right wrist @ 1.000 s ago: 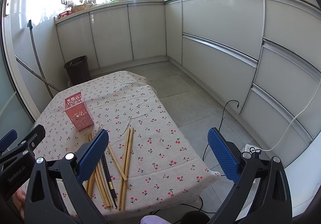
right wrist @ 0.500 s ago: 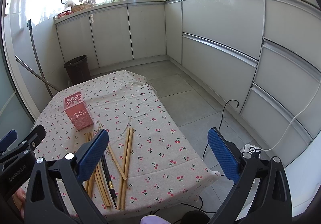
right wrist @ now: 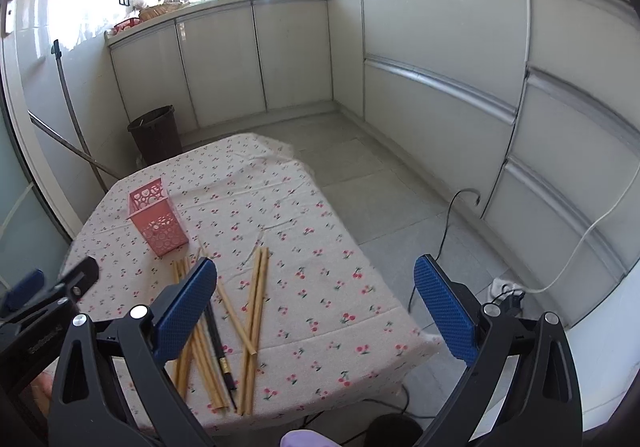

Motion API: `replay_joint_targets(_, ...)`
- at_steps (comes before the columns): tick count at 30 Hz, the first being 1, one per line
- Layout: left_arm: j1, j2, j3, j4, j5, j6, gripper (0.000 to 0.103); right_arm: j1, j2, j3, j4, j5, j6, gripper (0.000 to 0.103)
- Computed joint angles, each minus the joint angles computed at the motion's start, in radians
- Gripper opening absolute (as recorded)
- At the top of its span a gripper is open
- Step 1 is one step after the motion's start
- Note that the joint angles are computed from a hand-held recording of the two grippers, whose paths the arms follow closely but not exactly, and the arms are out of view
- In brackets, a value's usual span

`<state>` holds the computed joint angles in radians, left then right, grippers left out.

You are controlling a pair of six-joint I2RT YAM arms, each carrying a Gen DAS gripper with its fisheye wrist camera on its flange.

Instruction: Organize utensils

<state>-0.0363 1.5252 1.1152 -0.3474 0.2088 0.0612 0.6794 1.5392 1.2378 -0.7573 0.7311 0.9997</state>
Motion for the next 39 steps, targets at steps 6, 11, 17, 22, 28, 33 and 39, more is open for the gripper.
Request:
replay_joint_targets(6,0.028,0.31,0.353,-0.331,0.128,0.058,0.096,-0.218,-0.046,-0.004,0.118,-0.495,-0.005,0.096)
replay_joint_targets(11,-0.032,0.569,0.604,-0.583,0.047,0.16,0.096,-0.371,0.052,0.128,0.14,-0.792,0.0,0.096)
replay_joint_targets(17,-0.082,0.721,0.745,-0.632,-0.072,0.102,0.08,-0.491,0.205,0.121,0.277,-1.054,0.014,0.096)
replay_joint_targets(22,-0.078,0.831,0.901,-0.696,-0.023,0.029,0.056,-0.557,0.325,0.005,0.469,-1.338,0.21,0.096)
replay_joint_targets(28,-0.098,0.926,1.07,-0.736,-0.019,-0.015,0.045,-0.559,0.357,-0.019,0.548,-1.35,0.311,0.096)
replay_joint_targets(33,-0.104,1.013,1.211,-0.782,-0.019,-0.042,0.034,-0.571,0.365,0.001,0.476,-1.301,0.284,0.096)
replay_joint_targets(39,-0.121,1.122,1.376,-0.84,-0.019,-0.055,0.025,-0.589,0.377,-0.007,0.471,-1.314,0.26,0.096)
